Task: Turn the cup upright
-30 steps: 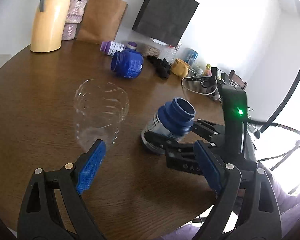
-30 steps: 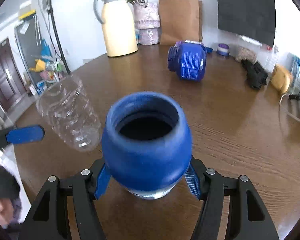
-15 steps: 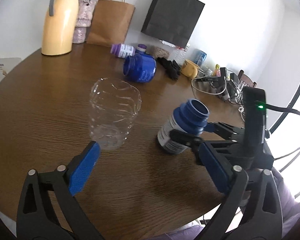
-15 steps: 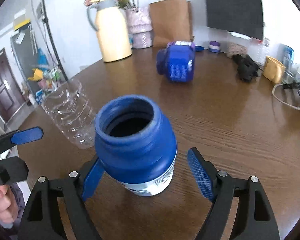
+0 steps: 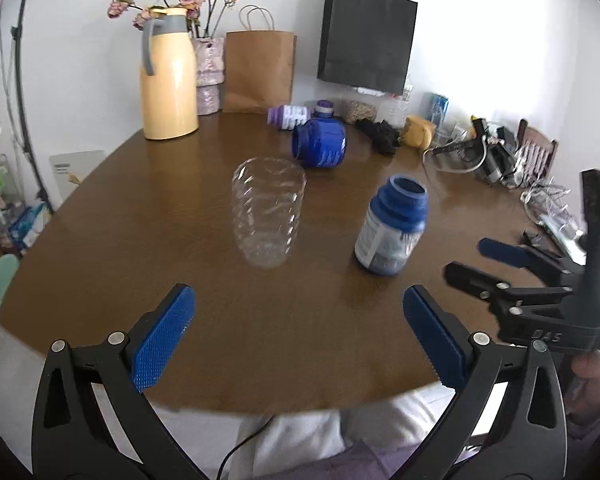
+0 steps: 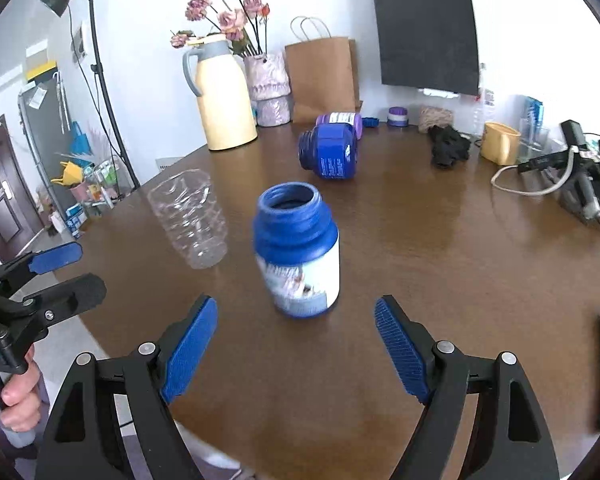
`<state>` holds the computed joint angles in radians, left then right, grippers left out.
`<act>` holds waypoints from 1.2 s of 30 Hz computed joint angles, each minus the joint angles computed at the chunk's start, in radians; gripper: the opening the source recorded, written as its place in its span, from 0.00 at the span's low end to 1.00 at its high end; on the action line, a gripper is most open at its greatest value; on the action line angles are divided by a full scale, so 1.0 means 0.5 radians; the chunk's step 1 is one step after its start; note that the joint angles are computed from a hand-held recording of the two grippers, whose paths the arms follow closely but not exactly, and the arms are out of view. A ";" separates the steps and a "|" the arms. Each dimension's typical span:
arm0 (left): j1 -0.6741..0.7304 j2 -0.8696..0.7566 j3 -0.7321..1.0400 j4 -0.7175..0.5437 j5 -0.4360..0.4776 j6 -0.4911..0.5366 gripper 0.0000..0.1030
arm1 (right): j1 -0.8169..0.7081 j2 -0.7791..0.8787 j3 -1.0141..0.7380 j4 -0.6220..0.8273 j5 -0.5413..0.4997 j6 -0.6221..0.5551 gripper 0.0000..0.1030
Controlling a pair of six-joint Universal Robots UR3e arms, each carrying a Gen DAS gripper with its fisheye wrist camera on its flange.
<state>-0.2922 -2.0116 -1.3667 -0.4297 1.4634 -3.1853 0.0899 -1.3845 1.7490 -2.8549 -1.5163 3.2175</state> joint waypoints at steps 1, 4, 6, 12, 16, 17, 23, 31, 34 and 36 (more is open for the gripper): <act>-0.019 0.053 -0.061 -0.003 0.049 -0.003 1.00 | 0.036 -0.061 0.074 -0.030 -0.048 0.028 0.82; -0.055 0.272 -0.357 0.118 0.138 -0.007 1.00 | 0.129 -0.213 0.241 -0.086 -0.151 0.112 0.82; -0.077 0.412 -0.537 0.201 0.191 -0.013 1.00 | 0.203 -0.291 0.318 -0.124 -0.242 0.175 0.82; -0.146 0.774 -0.952 0.330 0.356 -0.032 1.00 | 0.557 -0.456 0.391 0.093 -0.638 0.544 0.82; -0.157 1.018 -1.214 0.406 0.403 -0.007 1.00 | 0.846 -0.545 0.501 0.044 -0.869 0.703 0.82; -0.168 1.059 -1.263 0.427 0.431 -0.016 1.00 | 0.905 -0.572 0.539 0.019 -0.918 0.736 0.82; -0.159 1.293 -1.520 0.544 0.448 -0.008 1.00 | 1.248 -0.545 0.515 0.064 -1.302 0.960 0.82; -0.174 1.311 -1.523 0.530 0.454 -0.019 1.00 | 1.257 -0.502 0.500 0.039 -1.228 0.936 0.82; -0.193 1.302 -1.519 0.531 0.468 -0.024 1.00 | 1.246 -0.510 0.515 0.049 -1.218 0.950 0.82; -0.199 1.300 -1.515 0.527 0.472 -0.030 1.00 | 1.242 -0.508 0.518 0.056 -1.213 0.950 0.82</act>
